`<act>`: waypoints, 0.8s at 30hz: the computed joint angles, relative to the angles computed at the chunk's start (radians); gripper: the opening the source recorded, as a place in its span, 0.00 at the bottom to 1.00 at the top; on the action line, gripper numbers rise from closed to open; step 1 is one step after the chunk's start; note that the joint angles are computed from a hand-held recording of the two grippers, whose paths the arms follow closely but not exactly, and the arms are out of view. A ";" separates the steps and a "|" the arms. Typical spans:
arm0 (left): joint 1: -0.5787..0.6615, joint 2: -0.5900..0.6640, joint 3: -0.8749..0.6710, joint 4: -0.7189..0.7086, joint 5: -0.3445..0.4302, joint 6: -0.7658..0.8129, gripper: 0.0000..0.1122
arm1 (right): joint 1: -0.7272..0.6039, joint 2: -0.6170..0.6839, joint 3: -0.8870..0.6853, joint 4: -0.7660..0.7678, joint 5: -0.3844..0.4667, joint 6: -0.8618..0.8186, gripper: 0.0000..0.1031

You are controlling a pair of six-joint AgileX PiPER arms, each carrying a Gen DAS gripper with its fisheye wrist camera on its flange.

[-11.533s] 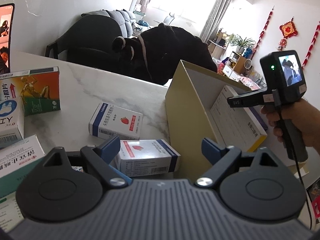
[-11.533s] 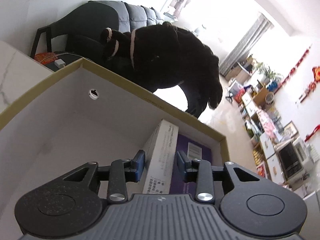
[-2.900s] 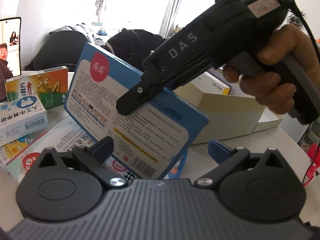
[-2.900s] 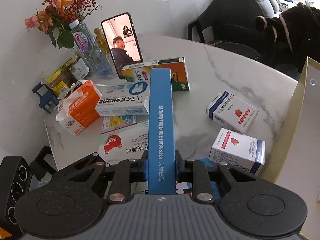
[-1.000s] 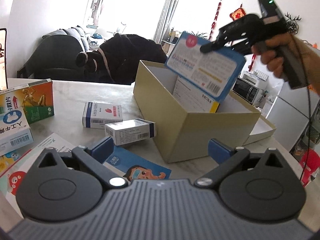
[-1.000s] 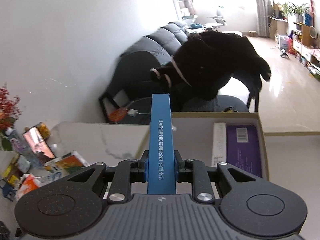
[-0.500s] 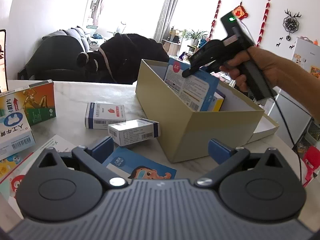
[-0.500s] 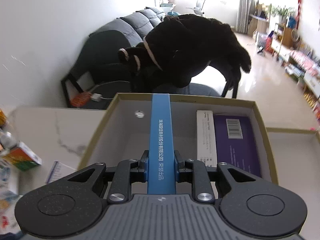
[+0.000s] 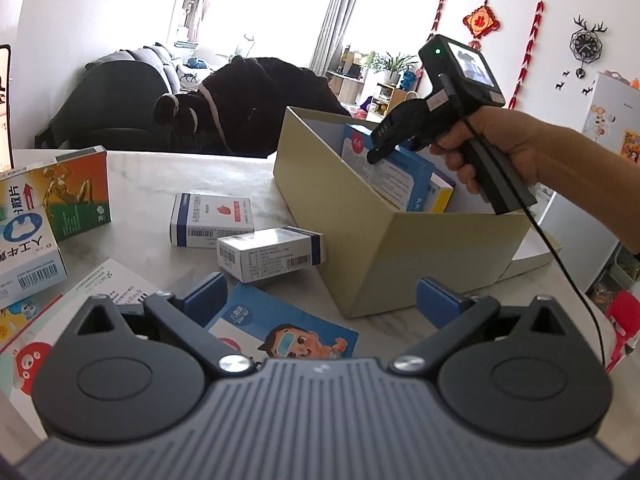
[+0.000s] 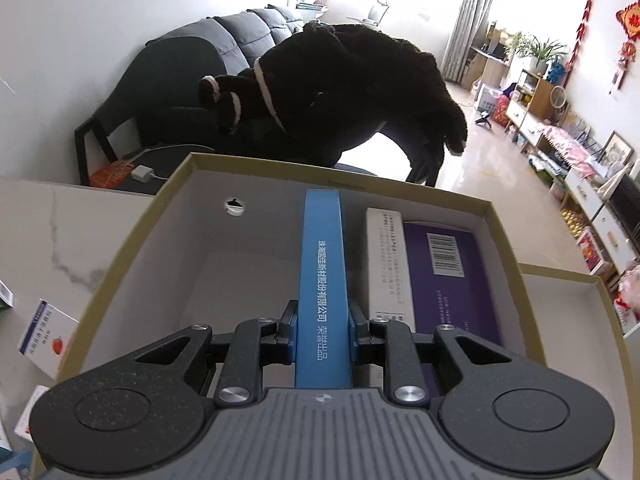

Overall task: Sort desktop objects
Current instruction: 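Lower the long blue box into the shoebox and open the right gripper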

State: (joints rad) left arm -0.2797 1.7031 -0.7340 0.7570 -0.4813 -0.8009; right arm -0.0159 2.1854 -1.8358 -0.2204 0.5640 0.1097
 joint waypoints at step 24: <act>-0.006 0.004 0.011 -0.047 -0.004 0.033 0.91 | -0.018 -0.052 -0.005 0.039 -0.022 -0.084 0.28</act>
State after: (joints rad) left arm -0.2854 1.7070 -0.7234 0.7098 -0.4852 -0.7678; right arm -0.0334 2.1334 -1.8409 -0.1813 0.5423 0.0253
